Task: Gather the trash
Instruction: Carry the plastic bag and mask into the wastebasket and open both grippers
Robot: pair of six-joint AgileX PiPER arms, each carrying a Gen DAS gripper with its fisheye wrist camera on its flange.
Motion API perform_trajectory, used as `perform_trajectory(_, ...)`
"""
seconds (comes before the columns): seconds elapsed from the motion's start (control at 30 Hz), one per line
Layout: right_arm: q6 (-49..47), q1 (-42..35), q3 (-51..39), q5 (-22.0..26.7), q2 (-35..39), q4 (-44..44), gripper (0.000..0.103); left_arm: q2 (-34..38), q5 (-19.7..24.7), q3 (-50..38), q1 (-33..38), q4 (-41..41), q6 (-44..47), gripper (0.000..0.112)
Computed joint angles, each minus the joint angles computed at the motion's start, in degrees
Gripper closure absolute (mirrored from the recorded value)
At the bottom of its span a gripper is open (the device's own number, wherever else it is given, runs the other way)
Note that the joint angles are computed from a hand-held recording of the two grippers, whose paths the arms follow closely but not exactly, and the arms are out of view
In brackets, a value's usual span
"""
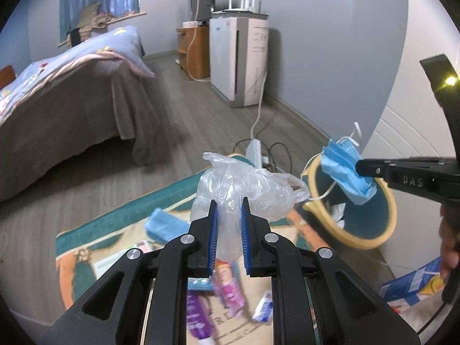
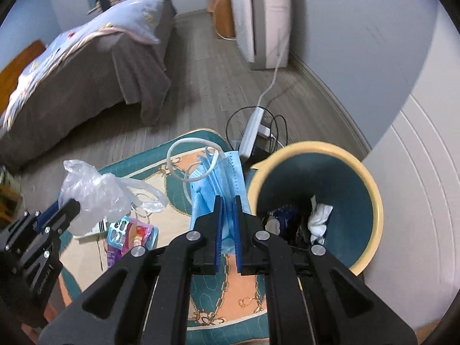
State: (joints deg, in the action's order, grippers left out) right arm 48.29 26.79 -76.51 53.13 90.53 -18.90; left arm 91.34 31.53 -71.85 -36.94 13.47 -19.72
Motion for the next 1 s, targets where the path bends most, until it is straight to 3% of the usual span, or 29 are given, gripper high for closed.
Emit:
perform_trajectory(0.53,-6.0,-10.5,8.1,-2.9,-3.7,4.1,0.097,7.7,0.7,-6.7,-10.1,4.5,-3.2,0.097)
perform_trajectory(1.0,-11.3,-20.7,12.9,-4.2,-1.8,6.1,0.097,17.9,1.8,-15.3,-14.8,-0.1,1.5,0.097)
